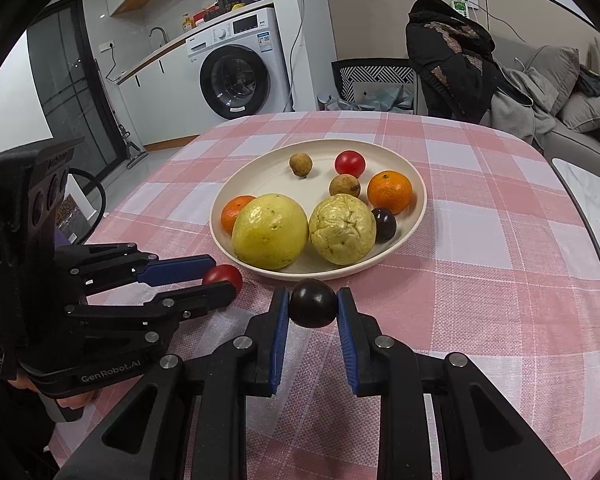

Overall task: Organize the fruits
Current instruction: 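Carry the tomato with the left tool while the right tool carries the plum to the plate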

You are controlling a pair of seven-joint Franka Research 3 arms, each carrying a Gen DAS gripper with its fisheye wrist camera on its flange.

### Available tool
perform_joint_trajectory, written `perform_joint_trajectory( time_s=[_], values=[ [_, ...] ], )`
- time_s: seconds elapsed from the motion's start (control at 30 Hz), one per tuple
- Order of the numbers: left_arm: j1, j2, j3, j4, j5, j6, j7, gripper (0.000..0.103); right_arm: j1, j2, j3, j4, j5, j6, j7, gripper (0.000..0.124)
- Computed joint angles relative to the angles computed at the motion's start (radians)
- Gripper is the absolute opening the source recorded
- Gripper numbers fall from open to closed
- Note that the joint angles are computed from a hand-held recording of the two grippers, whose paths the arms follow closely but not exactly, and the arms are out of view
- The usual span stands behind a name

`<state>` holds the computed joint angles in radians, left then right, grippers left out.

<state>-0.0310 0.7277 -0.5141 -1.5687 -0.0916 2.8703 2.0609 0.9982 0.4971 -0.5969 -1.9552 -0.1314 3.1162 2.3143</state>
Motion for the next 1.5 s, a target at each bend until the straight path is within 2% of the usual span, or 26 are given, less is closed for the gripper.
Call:
perform_joint_trajectory(
  time_s=[0.2,0.37,0.57,0.93,1.07,1.2,1.3,1.37,1.5],
  values=[
    [-0.013,0.013,0.012,0.023,0.005,-0.025,0.0,0.024,0.0,0.001,0.001,0.002,-0.001,-0.006,0.002,0.025],
    [0.018,0.003,-0.023,-0.006,-0.012,0.0,0.035,0.024,0.001,-0.002,-0.001,-0.002,-0.005,-0.001,0.006,0.025],
    [0.084,-0.016,-0.096,-0.059,-0.044,0.043,0.096,0.024,0.026,-0.002,-0.03,-0.011,-0.004,0.008,0.015,0.025],
    [0.215,-0.014,-0.247,-0.091,-0.08,0.143,0.143,0.024,0.199,0.044,-0.22,-0.05,0.115,0.137,0.0,0.025],
    [0.265,0.03,-0.32,-0.061,-0.06,0.149,0.15,0.024,0.198,0.067,-0.226,-0.037,0.179,0.162,-0.026,0.025],
    [0.232,0.051,-0.294,-0.015,-0.033,0.169,0.104,0.024,0.185,0.098,-0.221,-0.004,0.234,0.149,-0.061,0.025],
    [0.223,0.084,-0.297,0.027,-0.012,0.163,0.086,0.024,0.141,0.106,-0.18,0.018,0.273,0.17,-0.088,0.025],
    [0.19,0.093,-0.264,0.056,-0.001,0.17,0.055,0.024,0.127,0.119,-0.168,0.039,0.294,0.163,-0.111,0.025],
    [0.158,0.122,-0.238,0.101,0.029,0.186,0.017,0.024,0.074,0.138,-0.117,0.089,0.339,0.153,-0.153,0.025]
  ],
)
